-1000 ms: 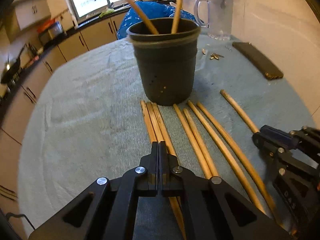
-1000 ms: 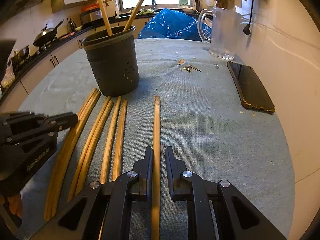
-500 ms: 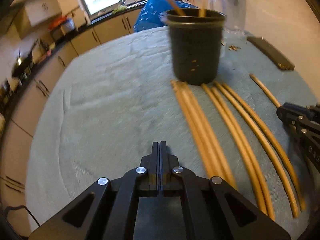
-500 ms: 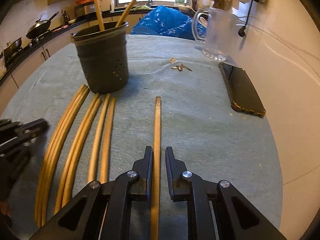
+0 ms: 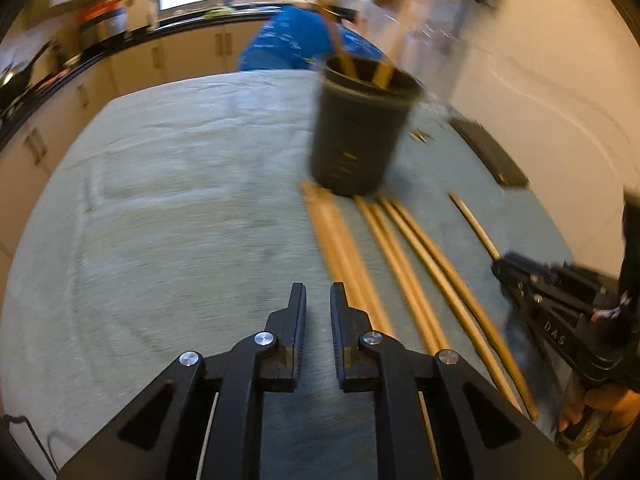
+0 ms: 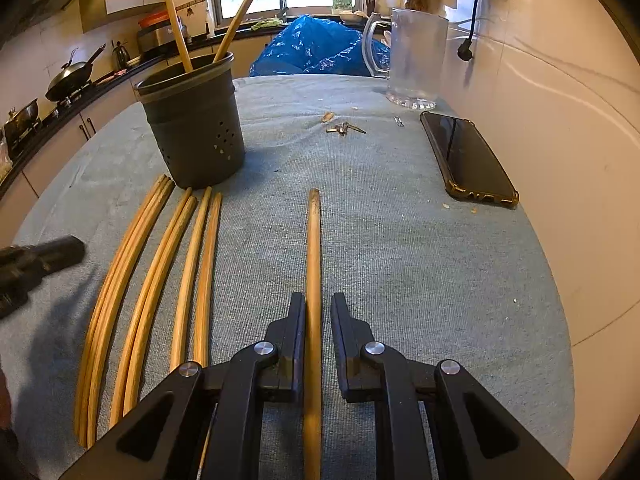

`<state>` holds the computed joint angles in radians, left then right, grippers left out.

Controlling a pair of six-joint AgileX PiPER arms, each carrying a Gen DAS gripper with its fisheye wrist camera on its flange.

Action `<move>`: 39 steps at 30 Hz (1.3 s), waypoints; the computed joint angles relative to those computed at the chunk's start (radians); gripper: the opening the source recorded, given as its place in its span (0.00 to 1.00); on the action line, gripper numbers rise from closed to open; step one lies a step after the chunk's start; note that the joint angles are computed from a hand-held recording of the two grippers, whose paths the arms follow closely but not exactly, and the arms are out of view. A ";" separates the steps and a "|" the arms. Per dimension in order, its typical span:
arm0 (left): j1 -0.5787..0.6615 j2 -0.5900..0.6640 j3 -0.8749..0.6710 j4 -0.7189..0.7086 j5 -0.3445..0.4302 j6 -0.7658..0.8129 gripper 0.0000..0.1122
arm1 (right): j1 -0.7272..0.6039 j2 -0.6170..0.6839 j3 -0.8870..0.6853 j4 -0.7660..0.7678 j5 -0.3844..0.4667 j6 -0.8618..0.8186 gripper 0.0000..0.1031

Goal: Organize utensils

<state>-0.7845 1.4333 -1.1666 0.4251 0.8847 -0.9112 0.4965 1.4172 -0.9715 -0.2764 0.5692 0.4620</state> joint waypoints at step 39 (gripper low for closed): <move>0.314 0.091 0.035 -0.182 -0.051 0.361 0.20 | -0.270 -0.028 -0.043 0.624 0.256 -0.623 0.12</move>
